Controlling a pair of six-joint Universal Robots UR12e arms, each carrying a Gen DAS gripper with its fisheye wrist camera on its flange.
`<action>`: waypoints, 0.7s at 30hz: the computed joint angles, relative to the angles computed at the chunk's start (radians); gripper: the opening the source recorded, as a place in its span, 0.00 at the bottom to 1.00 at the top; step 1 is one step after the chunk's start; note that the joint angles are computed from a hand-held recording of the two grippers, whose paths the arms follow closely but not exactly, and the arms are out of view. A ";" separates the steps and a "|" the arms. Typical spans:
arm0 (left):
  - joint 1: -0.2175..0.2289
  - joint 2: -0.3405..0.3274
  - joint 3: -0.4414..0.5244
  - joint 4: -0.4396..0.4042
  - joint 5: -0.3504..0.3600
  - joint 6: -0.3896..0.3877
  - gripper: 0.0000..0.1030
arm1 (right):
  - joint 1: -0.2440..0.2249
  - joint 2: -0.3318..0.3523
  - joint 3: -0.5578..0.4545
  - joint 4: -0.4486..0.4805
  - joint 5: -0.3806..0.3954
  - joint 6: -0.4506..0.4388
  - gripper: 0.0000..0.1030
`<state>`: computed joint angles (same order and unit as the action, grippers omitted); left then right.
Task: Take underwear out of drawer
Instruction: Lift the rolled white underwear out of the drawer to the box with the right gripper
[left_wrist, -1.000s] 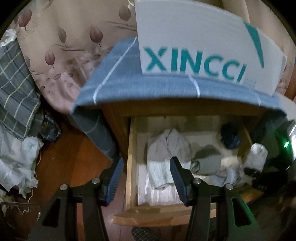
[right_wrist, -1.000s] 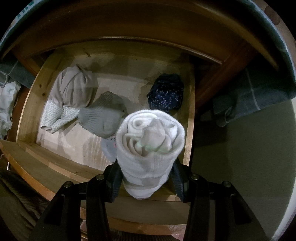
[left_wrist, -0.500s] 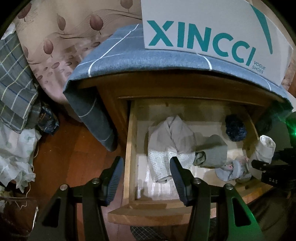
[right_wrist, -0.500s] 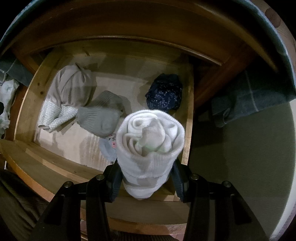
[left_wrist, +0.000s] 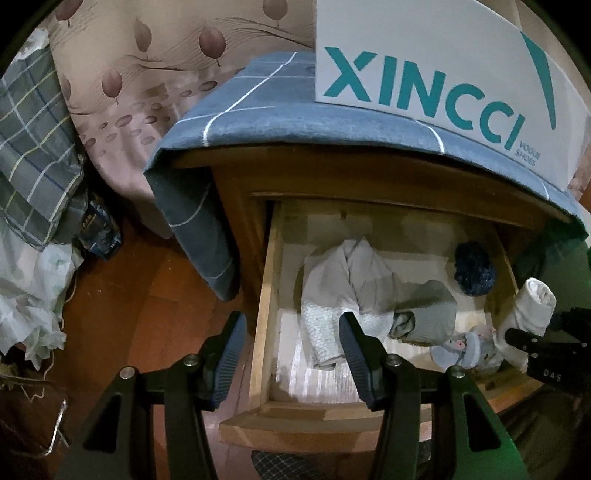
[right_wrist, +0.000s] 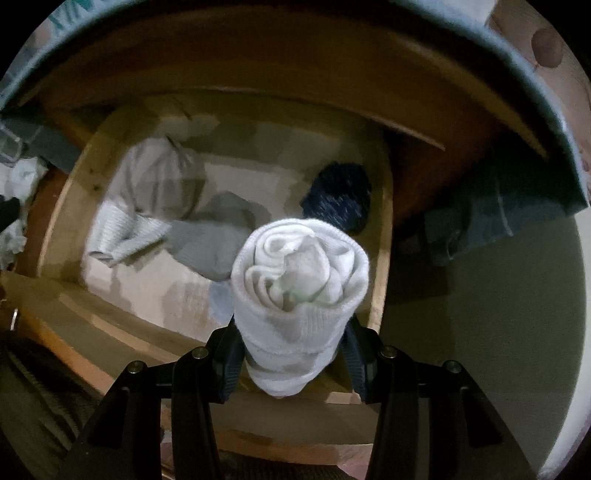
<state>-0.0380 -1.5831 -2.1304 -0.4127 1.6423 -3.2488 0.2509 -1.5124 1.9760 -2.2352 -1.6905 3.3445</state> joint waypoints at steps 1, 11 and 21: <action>0.002 -0.001 0.000 -0.003 -0.003 -0.001 0.52 | 0.001 -0.004 0.003 -0.013 -0.001 0.000 0.43; 0.007 -0.002 0.003 -0.018 -0.004 -0.019 0.52 | -0.017 -0.073 0.002 -0.096 0.080 -0.006 0.43; 0.007 -0.001 0.002 -0.019 -0.006 -0.022 0.52 | -0.019 -0.139 -0.077 -0.085 0.121 -0.050 0.43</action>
<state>-0.0305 -1.5843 -2.1281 -0.4313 1.6368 -3.2703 0.2318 -1.6513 1.8994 -2.3197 -1.5690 3.2949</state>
